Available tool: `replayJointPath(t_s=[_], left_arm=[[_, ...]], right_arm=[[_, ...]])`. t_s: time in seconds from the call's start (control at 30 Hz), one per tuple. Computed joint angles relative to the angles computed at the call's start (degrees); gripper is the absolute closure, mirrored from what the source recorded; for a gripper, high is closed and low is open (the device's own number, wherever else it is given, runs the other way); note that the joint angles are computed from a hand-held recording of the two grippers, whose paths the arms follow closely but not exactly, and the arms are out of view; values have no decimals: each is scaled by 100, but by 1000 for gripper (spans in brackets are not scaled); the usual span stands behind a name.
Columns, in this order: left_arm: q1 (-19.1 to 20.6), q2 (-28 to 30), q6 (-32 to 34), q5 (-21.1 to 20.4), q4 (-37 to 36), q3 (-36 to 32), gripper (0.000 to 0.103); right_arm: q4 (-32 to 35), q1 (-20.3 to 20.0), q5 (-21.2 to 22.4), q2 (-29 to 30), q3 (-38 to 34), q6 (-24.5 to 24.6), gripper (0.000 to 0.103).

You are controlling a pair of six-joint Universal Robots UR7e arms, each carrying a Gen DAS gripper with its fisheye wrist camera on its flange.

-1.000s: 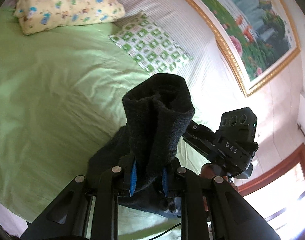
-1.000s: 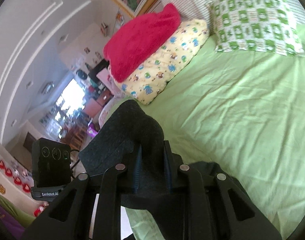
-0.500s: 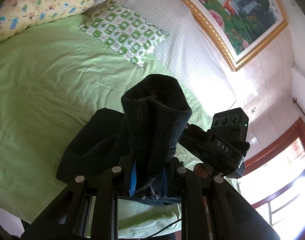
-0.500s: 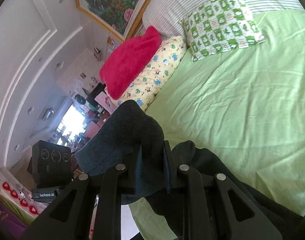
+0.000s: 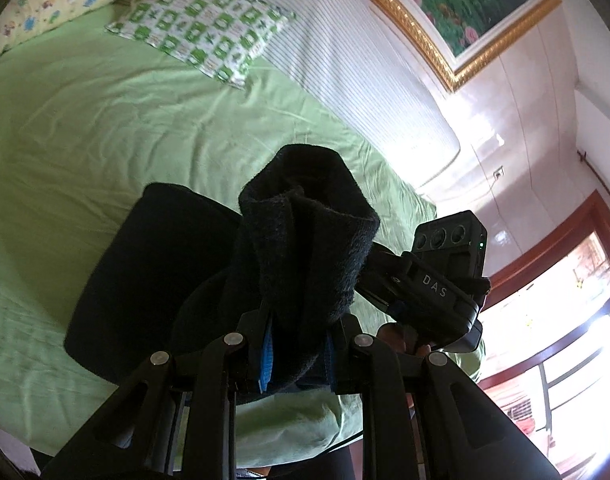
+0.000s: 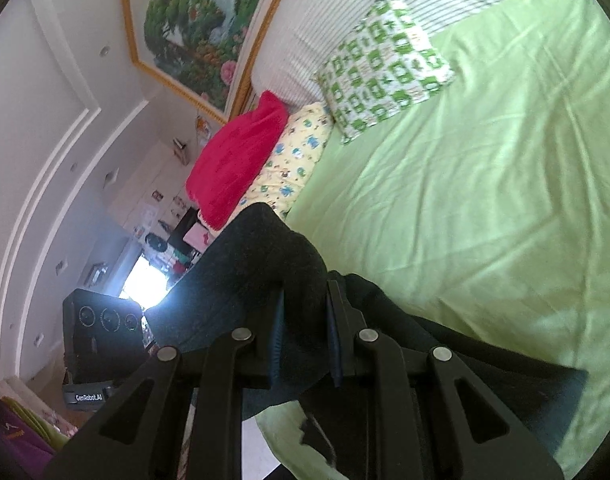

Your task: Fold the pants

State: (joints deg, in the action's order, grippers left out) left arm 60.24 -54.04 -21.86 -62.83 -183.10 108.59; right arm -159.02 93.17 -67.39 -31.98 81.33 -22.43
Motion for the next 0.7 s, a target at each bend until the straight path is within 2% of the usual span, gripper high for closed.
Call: replayJointPath(t_s=[0.4, 0.53, 0.7], left_arm=[[-20, 446, 204, 157, 258, -395, 82], [-57, 521, 362, 248, 231, -402, 81], [-119, 622, 604, 364, 186, -418, 78]], right_arm=[[-201, -293, 2, -75, 177, 116, 82], [-262, -349, -41, -88, 221, 157, 77], [-494, -316, -391, -214, 413, 104, 74]])
